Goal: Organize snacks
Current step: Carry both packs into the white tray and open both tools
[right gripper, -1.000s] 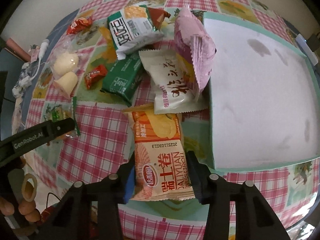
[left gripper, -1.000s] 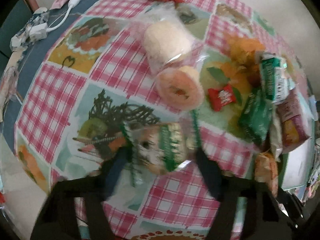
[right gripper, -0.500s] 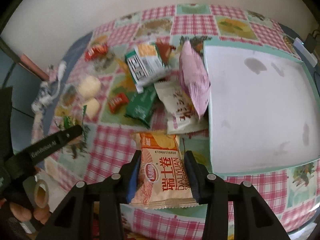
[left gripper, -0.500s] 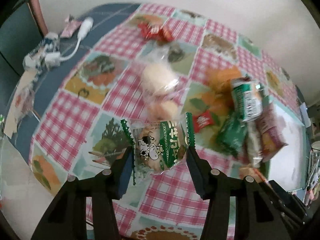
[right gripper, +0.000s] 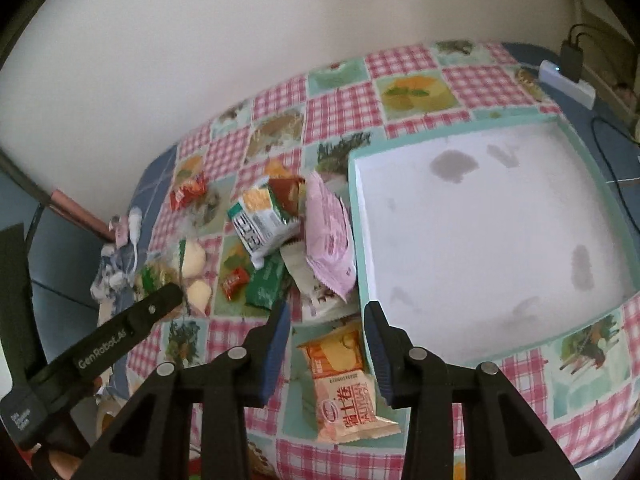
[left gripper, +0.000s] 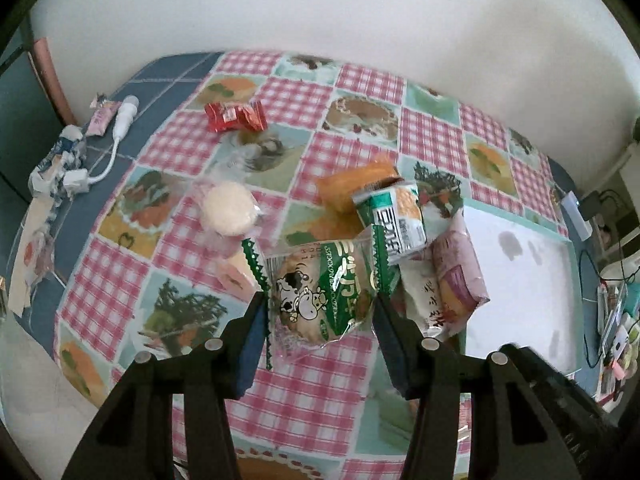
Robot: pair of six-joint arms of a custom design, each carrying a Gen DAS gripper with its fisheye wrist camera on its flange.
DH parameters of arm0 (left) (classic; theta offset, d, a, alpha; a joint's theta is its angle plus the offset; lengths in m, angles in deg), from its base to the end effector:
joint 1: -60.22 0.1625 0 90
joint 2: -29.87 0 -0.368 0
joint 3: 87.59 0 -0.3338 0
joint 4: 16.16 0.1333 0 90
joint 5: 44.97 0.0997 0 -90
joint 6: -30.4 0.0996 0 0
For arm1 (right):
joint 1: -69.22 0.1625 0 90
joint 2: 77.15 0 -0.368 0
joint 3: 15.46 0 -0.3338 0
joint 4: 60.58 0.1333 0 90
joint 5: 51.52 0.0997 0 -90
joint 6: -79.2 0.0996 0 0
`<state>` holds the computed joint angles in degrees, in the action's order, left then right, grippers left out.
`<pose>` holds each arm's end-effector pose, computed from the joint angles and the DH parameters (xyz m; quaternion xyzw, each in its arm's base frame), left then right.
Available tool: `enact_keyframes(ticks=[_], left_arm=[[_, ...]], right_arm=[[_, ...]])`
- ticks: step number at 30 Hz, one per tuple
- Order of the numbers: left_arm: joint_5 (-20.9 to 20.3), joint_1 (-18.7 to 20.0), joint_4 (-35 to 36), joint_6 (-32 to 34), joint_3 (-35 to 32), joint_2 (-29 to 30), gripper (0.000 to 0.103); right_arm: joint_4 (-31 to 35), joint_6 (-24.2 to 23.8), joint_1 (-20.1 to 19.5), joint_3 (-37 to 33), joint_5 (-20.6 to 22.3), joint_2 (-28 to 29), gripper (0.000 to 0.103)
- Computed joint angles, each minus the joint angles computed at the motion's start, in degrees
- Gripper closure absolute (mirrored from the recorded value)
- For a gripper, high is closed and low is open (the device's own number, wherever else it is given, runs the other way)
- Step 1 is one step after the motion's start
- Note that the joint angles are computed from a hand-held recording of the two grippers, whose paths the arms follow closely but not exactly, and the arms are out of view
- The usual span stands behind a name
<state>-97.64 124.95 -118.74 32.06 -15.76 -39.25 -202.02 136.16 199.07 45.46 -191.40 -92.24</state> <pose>-0.0709 -0.6039 0.4296 0.1930 0.9244 -0.1450 0.2954 0.4882 -0.4957 -0.0353 -0.1551 -0.8925 0.3444 0.2464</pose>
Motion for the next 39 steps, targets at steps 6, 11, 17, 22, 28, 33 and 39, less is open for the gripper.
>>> enact_keyframes(ticks=[6,11,17,22,28,33,39], left_arm=[[1.37,1.62,5.45,-3.15,-0.93,1.59,0.049],[0.49,3.48,9.79,-5.66,-2.71,2.73,0.049],[0.18,4.18,11.49,-6.52,-3.28,3.14,0.049],[0.48,4.16,12.03,-7.31,-3.53,3.62,0.048],[0.75,4.37,12.69,-7.77,-4.12,4.40,0.048],[0.67,4.49,12.46,-8.06,-4.18,4.61,0.048],[0.51,4.76,12.09,-7.98,-4.18,4.08,0.048]], right_arm=[[10.64,1.31,-1.78,-4.21,5.37,2.04,0.061],[17.26,1.72,-2.73,-7.81,8.14,4.09,0.057],[21.53,1.90,-3.02,-10.34,10.50,5.76,0.052],[23.04,0.74,-3.04,-12.65,10.49,7.39,0.050],[34.61,3.91,-3.22,-20.49,9.31,11.39,0.052],[31.60,3.44,-3.01,-18.51,8.83,10.54,0.063],[21.56,0.72,-2.48,-12.55,9.43,7.43,0.064]])
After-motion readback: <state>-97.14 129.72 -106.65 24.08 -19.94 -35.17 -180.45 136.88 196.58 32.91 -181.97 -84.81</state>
